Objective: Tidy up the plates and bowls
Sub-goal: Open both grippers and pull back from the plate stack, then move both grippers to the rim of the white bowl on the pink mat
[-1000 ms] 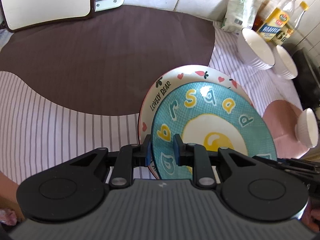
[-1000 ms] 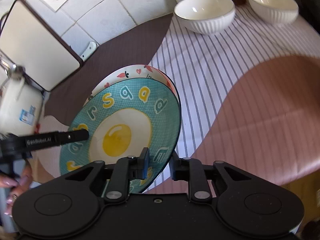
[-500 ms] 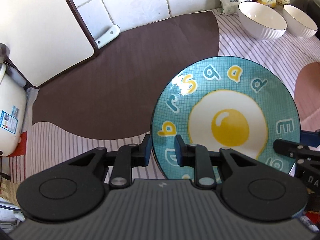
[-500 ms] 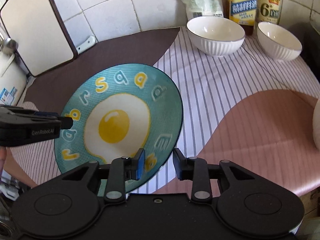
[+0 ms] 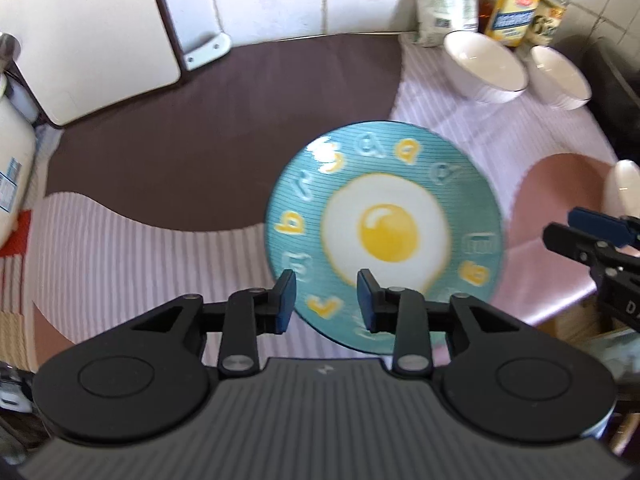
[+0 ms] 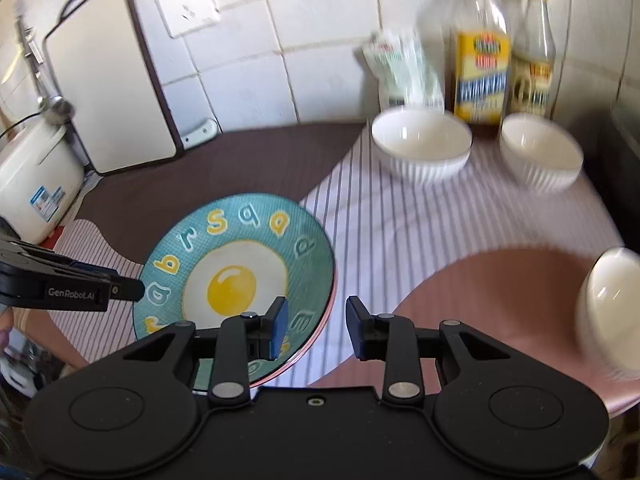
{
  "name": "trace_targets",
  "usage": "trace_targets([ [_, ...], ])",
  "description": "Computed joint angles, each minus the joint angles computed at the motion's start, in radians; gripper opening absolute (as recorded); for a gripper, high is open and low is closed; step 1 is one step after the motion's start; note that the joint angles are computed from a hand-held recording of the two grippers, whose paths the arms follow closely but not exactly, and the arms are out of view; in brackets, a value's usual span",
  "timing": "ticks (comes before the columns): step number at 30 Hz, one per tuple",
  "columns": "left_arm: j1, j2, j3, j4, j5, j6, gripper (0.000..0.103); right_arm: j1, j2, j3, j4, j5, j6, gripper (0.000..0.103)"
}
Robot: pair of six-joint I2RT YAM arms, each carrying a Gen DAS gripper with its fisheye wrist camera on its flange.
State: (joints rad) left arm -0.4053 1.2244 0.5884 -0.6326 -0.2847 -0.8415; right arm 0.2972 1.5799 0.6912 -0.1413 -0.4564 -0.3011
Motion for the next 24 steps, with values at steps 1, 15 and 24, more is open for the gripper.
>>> trace_targets([
  [1, -0.017, -0.011, 0.012, -0.015, 0.006, -0.017, 0.034, -0.018, -0.020, 0.005, -0.026, -0.015, -0.020, 0.039],
  [15, -0.313, 0.026, 0.237, -0.144, -0.022, -0.166, 0.044, -0.405, -0.227, 0.016, -0.307, -0.310, -0.377, 0.044],
  [24, -0.473, 0.152, 0.334, -0.136, -0.064, -0.323, 0.045, -0.646, -0.266, -0.018, -0.356, -0.426, -0.549, 0.045],
])
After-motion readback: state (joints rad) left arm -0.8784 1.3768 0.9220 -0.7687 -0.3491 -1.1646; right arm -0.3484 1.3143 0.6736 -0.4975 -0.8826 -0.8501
